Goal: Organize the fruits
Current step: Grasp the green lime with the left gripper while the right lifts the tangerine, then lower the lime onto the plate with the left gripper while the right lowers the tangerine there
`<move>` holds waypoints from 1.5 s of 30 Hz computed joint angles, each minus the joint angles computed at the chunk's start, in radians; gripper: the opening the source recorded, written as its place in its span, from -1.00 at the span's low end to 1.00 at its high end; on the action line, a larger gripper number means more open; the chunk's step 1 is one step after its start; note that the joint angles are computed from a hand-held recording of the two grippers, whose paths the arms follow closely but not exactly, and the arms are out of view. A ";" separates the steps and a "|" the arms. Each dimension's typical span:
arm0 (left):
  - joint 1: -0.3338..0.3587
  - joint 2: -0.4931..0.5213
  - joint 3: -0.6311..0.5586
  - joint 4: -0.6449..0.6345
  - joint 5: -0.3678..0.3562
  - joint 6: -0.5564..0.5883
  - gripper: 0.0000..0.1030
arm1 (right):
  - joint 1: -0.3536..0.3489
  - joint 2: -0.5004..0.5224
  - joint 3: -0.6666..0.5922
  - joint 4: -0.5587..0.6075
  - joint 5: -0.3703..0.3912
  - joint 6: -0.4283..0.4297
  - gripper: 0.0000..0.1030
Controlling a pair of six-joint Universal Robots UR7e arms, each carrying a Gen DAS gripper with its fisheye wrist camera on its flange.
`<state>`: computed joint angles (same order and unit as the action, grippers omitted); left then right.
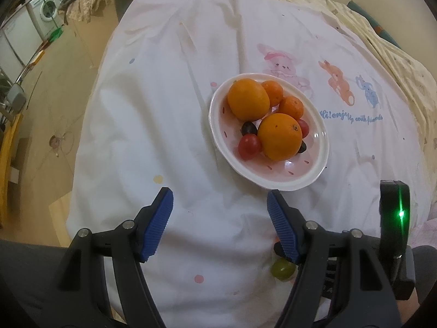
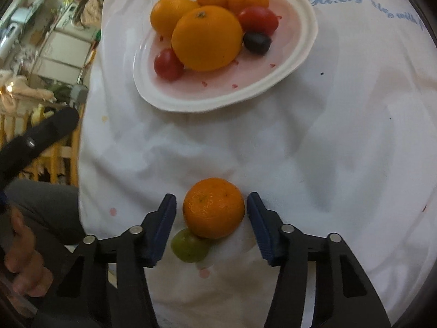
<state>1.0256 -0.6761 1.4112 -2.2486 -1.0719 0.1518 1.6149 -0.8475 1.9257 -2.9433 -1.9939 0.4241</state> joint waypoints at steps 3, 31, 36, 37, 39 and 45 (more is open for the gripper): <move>0.000 0.000 0.001 -0.002 0.007 0.000 0.32 | 0.001 -0.005 0.000 -0.009 -0.001 -0.007 -0.10; -0.061 -0.003 0.191 0.091 -0.008 0.245 -0.29 | -0.013 -0.175 0.224 -0.414 -0.079 0.099 -0.10; -0.055 -0.010 0.177 0.106 -0.049 0.249 -0.55 | -0.009 -0.169 0.215 -0.414 -0.080 0.093 -0.10; -0.056 -0.013 0.182 0.094 -0.047 0.261 -0.55 | -0.009 -0.169 0.214 -0.413 -0.081 0.092 -0.10; -0.058 -0.022 0.188 0.078 -0.047 0.270 -0.55 | -0.009 -0.169 0.213 -0.409 -0.080 0.093 -0.10; -0.052 -0.036 0.160 0.071 -0.062 0.263 -0.55 | -0.005 -0.167 0.206 -0.413 -0.081 0.088 -0.10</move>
<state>0.9737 -0.7124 1.5713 -2.1779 -1.1337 0.4149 1.6097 -1.0140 2.1320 -3.3562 -2.0753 0.5124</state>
